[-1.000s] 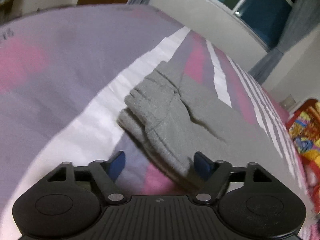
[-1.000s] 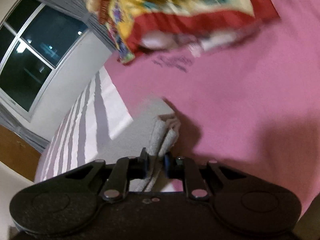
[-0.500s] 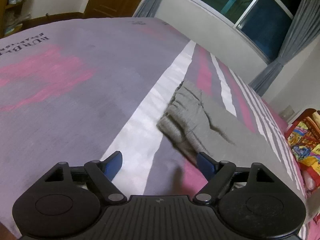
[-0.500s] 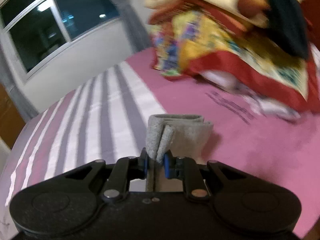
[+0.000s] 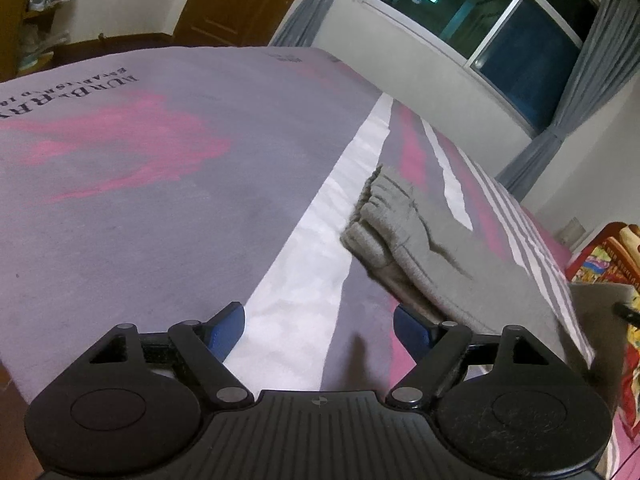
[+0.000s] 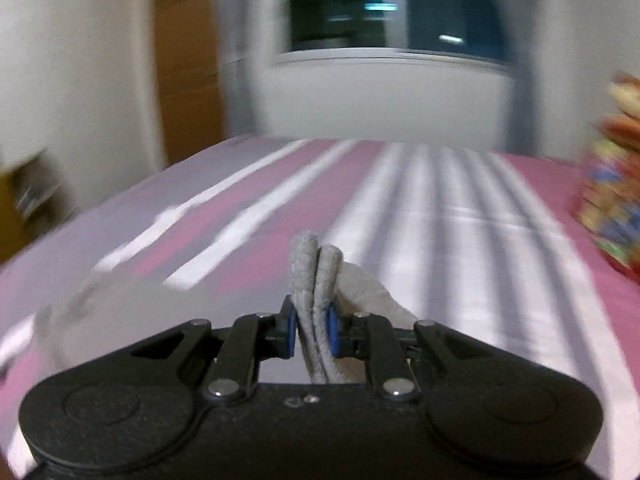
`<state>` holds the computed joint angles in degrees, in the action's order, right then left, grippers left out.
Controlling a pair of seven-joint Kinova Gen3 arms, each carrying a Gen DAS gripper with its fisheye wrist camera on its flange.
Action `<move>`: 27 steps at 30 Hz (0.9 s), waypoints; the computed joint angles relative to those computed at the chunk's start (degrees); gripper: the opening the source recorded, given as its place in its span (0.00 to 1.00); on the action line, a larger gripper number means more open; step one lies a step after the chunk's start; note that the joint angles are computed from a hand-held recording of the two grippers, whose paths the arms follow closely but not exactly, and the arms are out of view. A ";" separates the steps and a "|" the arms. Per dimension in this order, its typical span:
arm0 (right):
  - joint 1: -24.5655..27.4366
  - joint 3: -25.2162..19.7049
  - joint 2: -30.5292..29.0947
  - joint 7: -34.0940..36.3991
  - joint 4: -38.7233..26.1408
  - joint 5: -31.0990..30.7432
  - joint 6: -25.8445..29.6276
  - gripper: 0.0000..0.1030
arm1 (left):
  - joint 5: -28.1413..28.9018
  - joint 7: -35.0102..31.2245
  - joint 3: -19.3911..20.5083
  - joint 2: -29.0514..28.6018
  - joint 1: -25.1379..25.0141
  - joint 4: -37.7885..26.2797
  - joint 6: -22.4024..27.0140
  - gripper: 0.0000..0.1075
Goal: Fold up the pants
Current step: 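Lift the folded pants edge with both grippers and fold it over again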
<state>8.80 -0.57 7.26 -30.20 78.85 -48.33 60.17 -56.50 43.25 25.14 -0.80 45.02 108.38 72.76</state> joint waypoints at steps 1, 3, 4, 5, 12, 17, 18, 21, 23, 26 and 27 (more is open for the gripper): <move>-0.82 -0.81 -0.81 2.06 1.57 0.69 -0.38 0.14 | 0.19 -0.17 0.16 0.00 0.17 -0.02 0.35 0.76; -2.41 -2.16 -2.30 6.33 5.18 2.50 -1.27 0.14 | 0.46 -0.78 0.38 0.14 0.48 -0.20 0.95 0.76; -3.69 -1.82 -2.99 7.44 6.49 3.25 -1.61 0.14 | 0.55 -1.06 0.49 0.30 0.68 -0.37 1.29 0.76; -4.98 -1.40 -3.93 9.29 8.29 3.79 -2.38 0.14 | 0.66 -1.45 0.51 0.40 0.86 -0.49 1.53 0.76; -7.69 1.27 -8.87 23.95 16.15 3.94 -4.38 0.14 | 1.13 -2.61 0.38 0.63 1.87 -0.85 2.53 0.76; -9.69 2.70 -9.55 27.58 17.37 4.21 -2.47 0.14 | 1.57 -2.96 0.37 1.26 2.55 -2.06 3.89 0.76; -9.85 2.43 -9.79 27.46 17.77 4.87 -2.82 0.15 | 1.77 -3.18 0.33 1.42 2.72 -2.45 4.17 0.76; -9.60 2.08 -9.55 26.16 17.56 5.91 -0.19 0.24 | 1.96 -4.28 0.08 1.74 3.12 -3.48 4.32 0.76; -10.64 5.95 -10.07 28.37 17.42 2.07 4.15 0.40 | 1.33 -4.70 -0.12 2.07 3.32 -4.23 3.85 0.76; -6.88 7.45 -12.53 28.75 19.40 -3.12 6.25 0.30 | -0.19 -6.17 -0.83 3.20 3.38 -6.19 2.46 0.76; -5.44 7.99 -13.49 28.81 20.37 -4.40 5.97 0.18 | -0.89 -6.54 -1.17 3.60 3.45 -6.77 1.66 0.76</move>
<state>3.36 7.42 -6.23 -1.40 99.23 -52.73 66.14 -57.39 36.71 23.97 2.81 48.46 101.61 74.42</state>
